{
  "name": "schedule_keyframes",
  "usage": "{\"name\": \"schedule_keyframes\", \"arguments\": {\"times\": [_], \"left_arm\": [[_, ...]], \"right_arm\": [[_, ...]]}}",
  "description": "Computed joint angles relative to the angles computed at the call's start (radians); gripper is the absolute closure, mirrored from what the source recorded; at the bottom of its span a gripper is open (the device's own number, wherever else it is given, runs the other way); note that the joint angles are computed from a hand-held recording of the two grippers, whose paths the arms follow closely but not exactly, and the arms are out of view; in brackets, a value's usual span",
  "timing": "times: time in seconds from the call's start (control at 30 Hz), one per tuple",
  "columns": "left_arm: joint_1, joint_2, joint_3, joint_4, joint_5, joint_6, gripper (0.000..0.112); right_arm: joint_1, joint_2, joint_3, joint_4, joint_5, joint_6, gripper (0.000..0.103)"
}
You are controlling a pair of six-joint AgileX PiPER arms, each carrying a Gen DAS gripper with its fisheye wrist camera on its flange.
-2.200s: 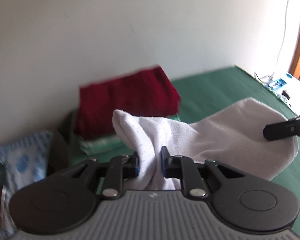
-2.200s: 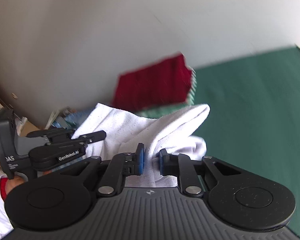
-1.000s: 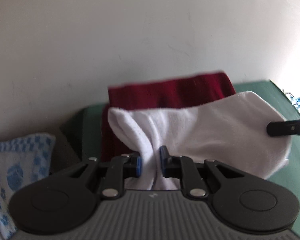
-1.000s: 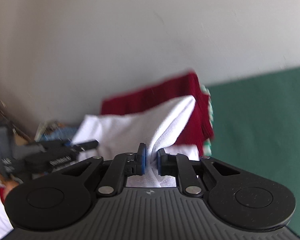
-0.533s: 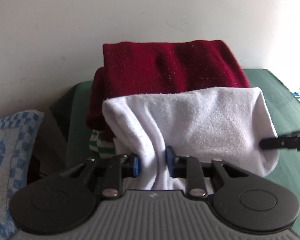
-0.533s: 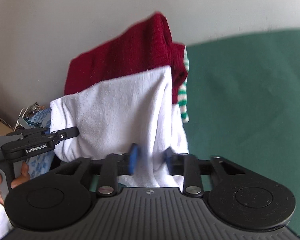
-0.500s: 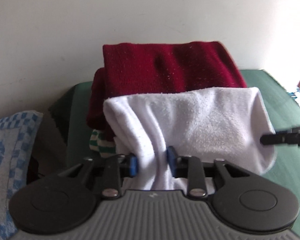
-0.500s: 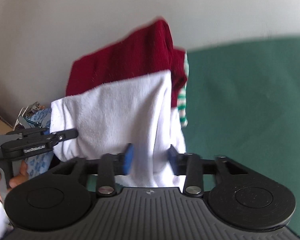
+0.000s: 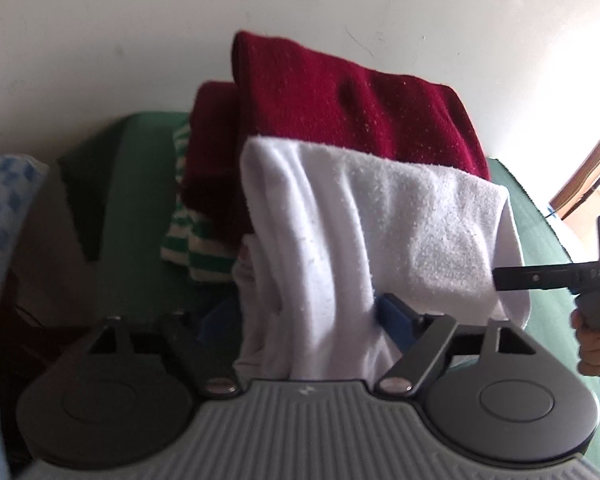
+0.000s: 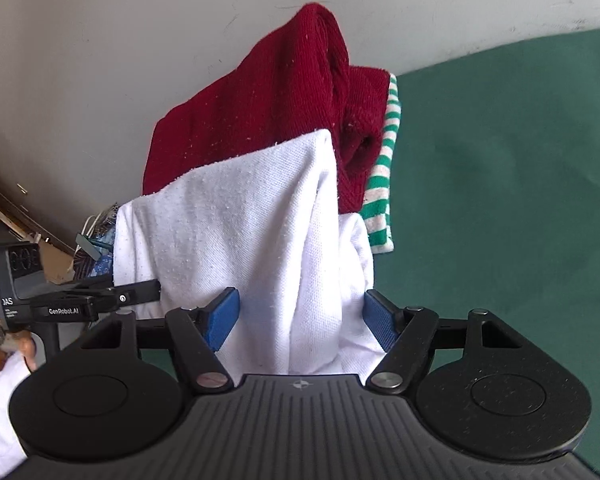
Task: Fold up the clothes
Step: 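Lower the white shirt onto the red sweater and open both grippers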
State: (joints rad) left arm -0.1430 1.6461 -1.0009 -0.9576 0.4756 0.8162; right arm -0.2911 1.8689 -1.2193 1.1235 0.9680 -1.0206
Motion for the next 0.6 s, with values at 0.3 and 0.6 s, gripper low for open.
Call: {"name": "schedule_keyframes", "arguments": {"times": [0.3,0.6], "left_arm": [[0.036,0.083,0.031,-0.348,0.07,0.295,0.028],[-0.07,-0.143,0.084,-0.118,-0.015,0.006,0.087]], "right_arm": [[-0.01,0.074,-0.037,0.025,0.072,0.03,0.061],[-0.029,-0.125,0.005,-0.014,0.155,0.127,0.087]]}}
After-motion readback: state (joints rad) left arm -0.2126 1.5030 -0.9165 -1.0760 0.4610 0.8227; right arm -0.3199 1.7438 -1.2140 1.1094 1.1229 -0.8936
